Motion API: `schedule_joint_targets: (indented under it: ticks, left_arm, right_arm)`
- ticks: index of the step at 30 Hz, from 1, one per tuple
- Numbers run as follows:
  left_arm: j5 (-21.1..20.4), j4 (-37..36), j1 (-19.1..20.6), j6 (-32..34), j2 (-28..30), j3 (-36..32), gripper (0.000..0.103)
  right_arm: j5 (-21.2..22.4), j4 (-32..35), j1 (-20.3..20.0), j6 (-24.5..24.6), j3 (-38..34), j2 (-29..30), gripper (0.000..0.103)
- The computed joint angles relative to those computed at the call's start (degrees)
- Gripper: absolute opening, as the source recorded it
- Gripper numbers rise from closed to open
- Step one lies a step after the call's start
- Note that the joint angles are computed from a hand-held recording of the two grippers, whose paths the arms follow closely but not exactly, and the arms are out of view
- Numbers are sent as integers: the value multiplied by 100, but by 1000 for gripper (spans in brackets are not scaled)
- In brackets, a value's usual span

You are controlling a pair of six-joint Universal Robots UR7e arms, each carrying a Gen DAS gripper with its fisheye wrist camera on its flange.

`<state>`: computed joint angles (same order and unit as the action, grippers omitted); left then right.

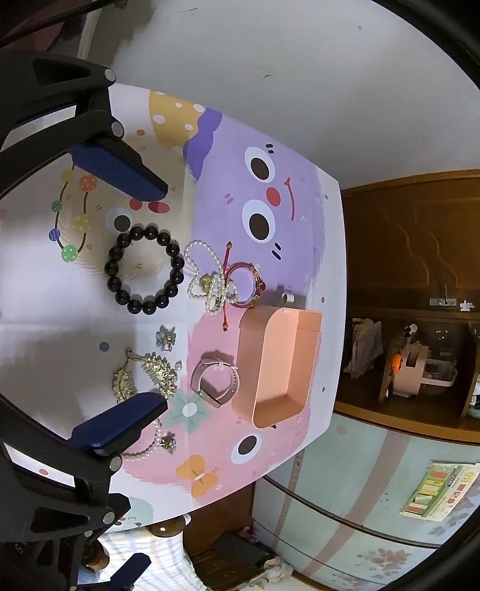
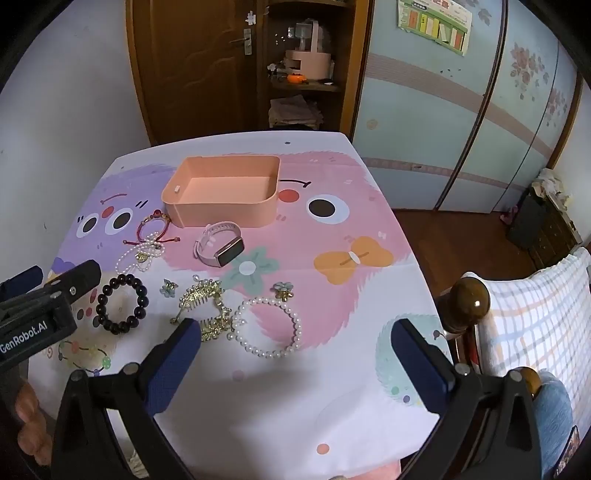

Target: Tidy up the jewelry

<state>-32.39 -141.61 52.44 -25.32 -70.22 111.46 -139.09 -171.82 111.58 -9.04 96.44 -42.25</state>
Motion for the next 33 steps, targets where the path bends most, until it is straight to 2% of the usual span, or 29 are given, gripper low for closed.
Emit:
schedule_joint_targets:
  ticks: [33]
  left_arm:
    - [-1,-165,-37,71,1,48,102]
  right_arm:
    - [57,-36,23,-3,11,35,103]
